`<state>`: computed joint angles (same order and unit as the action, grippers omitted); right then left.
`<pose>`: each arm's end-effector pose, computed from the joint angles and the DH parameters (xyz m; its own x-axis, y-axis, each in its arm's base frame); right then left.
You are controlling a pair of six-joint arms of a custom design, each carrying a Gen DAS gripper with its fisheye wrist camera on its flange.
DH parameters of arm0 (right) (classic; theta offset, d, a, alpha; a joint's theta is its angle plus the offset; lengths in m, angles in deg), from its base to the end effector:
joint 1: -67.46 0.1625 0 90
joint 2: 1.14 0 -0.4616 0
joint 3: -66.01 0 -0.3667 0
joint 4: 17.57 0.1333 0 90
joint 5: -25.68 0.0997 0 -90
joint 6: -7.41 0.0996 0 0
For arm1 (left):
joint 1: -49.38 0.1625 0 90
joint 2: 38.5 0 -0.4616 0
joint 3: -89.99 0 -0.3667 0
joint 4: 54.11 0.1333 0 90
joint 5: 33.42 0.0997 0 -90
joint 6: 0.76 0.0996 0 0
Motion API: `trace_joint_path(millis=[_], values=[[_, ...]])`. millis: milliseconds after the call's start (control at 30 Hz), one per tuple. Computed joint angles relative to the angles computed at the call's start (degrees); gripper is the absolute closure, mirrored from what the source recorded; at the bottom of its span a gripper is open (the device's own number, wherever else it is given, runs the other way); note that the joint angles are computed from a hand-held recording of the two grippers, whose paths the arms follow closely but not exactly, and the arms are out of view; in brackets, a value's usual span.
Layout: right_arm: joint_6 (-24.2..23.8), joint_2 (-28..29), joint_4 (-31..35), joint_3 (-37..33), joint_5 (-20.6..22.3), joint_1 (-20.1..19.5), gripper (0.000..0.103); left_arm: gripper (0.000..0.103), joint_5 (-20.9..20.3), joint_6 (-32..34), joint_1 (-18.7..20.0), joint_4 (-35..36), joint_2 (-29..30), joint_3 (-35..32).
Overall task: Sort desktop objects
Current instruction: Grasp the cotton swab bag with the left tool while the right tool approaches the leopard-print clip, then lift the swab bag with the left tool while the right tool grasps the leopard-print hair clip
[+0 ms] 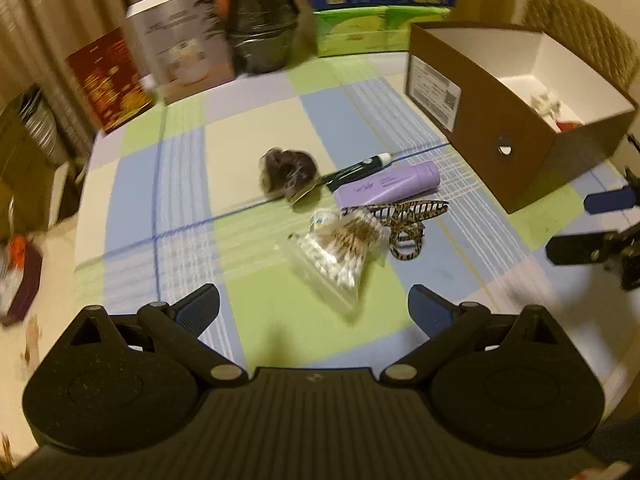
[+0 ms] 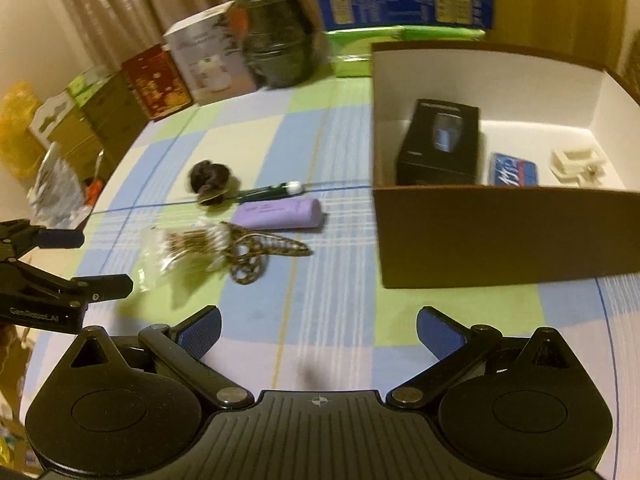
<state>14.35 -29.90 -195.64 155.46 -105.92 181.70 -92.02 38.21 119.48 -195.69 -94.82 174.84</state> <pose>0.3515 -0.6170 0.0446 -0.8454 0.0694 0.5297 -0.2644 0.8072 -0.5278 -0.0652 -0.7242 0.3323 -0.4810 0.6209 -0.6190 0.7919 0.6106 -0.0029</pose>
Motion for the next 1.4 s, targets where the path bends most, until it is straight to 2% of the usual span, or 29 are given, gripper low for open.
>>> trace_joint_path(millis=[233,367,433,500,533,567,600,667,700,733,1033,1400], values=[[5.94,-1.59,-0.36,2.88,-2.95,-0.86,0.002,0.005,-4.68,14.14,1.52,1.02,5.17,-5.05],[10.02,-2.62,-0.11,4.75,-4.14,-1.4,0.002,0.014,-4.43,18.01,1.9,3.43,8.15,-8.23],[11.46,-3.01,0.07,5.4,-4.53,-1.56,0.002,0.025,-3.96,18.13,2.06,5.17,9.36,-9.77],[12.64,-3.38,0.26,5.98,-4.68,-1.72,0.002,0.044,-3.42,17.91,2.14,6.48,9.94,-10.52],[13.13,-3.55,0.45,6.21,-4.68,-1.79,0.002,0.049,-3.29,17.69,2.2,7.06,10.07,-10.69],[13.56,-3.71,0.71,6.4,-4.71,-1.88,0.002,0.062,-3.37,17.2,2.28,8.14,10.03,-10.88],[13.94,-3.83,0.98,6.54,-4.72,-1.95,0.002,0.069,-3.52,16.61,2.35,9.27,9.96,-11.1],[14.31,-3.97,1.53,6.68,-4.44,-2.08,0.002,0.073,-3.66,17.1,2.42,7.85,9.12,-9.38],[14.32,-3.97,1.78,6.62,-4.17,-2.1,0.002,0.08,-3.67,17.27,2.41,7.62,8.62,-8.6],[14.27,-3.9,1.94,6.52,-3.89,-2.09,0.002,0.082,-3.73,16.34,2.47,8.71,8.19,-8.36],[9.02,-1.57,3.39,3.21,-0.11,-1.45,0.002,0.084,-3.42,6.11,3.87,9.14,2.21,-2.31],[-1.38,4.95,5.33,-6.59,4.98,-0.45,0.002,0.083,3.58,-11.5,6.61,5.83,1.17,-5.82]])
